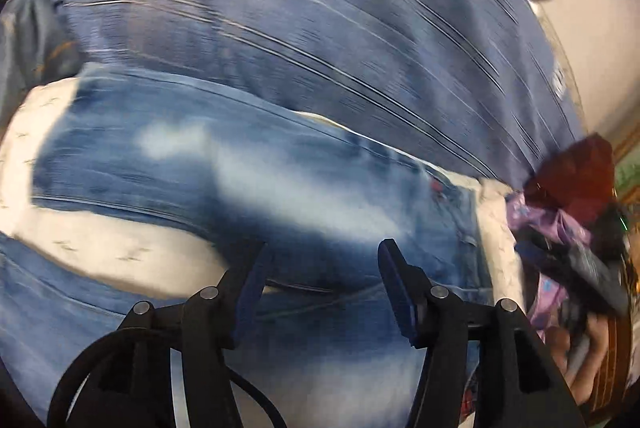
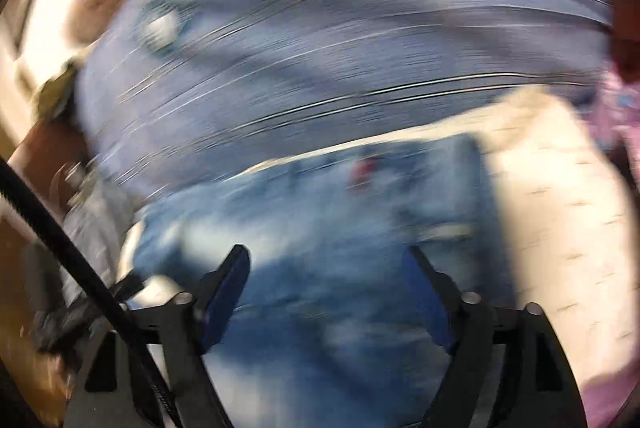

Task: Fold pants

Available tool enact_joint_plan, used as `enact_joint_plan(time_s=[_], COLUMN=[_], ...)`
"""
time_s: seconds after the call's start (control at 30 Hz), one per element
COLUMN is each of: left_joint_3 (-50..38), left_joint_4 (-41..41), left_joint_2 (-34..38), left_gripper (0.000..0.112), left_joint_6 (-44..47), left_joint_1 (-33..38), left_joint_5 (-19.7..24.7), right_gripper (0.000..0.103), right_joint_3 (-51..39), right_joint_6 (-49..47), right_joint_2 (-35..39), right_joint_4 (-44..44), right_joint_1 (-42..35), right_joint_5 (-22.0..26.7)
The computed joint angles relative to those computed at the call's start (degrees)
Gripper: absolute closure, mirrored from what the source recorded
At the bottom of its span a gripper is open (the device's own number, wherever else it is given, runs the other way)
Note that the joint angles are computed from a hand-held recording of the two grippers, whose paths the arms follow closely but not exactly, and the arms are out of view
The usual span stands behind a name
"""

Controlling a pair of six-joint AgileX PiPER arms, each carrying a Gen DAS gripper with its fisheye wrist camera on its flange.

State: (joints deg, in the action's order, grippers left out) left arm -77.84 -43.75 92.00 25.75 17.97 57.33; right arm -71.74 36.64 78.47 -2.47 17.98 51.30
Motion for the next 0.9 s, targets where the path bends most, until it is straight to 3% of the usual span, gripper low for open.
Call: enact_joint_plan(time_s=[0.07,0.17,0.3,0.37,0.43,0.47,0.5,0.63,0.73,0.9], left_joint_3=[1.57,1.3,0.06,-0.56,-0.51,-0.6,-0.71,0.7,0.69,-6.5], left_joint_4=[-0.58,-0.23,-0.1,-1.12,-0.8,-0.76,-0.77,-2.65,-4.67,-4.83], left_joint_2=[0.22,3.09,6.28,7.61,8.07,8.17,8.15,4.9,3.04,4.46], left_gripper=[0.056,0.056,0.056,0.056,0.056,0.056,0.056,0.056,0.056,0.056], left_joint_6=[-0.53,0.13,-0.66,-0.04,-0.53,-0.63,-0.68,1.58,2.63,-4.3], left_joint_1=[-2.24,-4.32,-4.5,-4.12,-4.8,-4.79,-4.61,-2.37,-0.47,-1.95], left_joint_5=[-1.1,-1.73,-3.08,-3.14,-4.53,-4.55,-4.22,-1.54,1.88,9.19], right_gripper=[0.015,0.015,0.015,0.023,0.053,0.063,0.091,0.091,0.092,0.095], right_joint_3=[-0.74,-3.6,-9.51,-12.76,-16.21,-18.82,-21.34,-19.49,-12.57,5.29], right_joint_6=[-5.12,-10.17,-14.8,-15.94,-11.79,-9.63,-7.51,-1.18,4.4,23.45], right_joint_2=[2.88,9.79,20.4,24.37,26.78,28.21,29.21,21.42,10.63,-8.07], right_joint_4=[3.32,5.25,8.95,8.8,4.24,0.42,-4.11,-14.0,-16.72,-26.29], right_joint_1=[-8.88,-15.76,-20.16,-19.48,-17.09,-15.02,-12.43,-4.02,1.08,13.2], right_joint_5=[0.59,1.01,0.75,0.48,2.11,4.48,7.7,9.66,8.19,4.11])
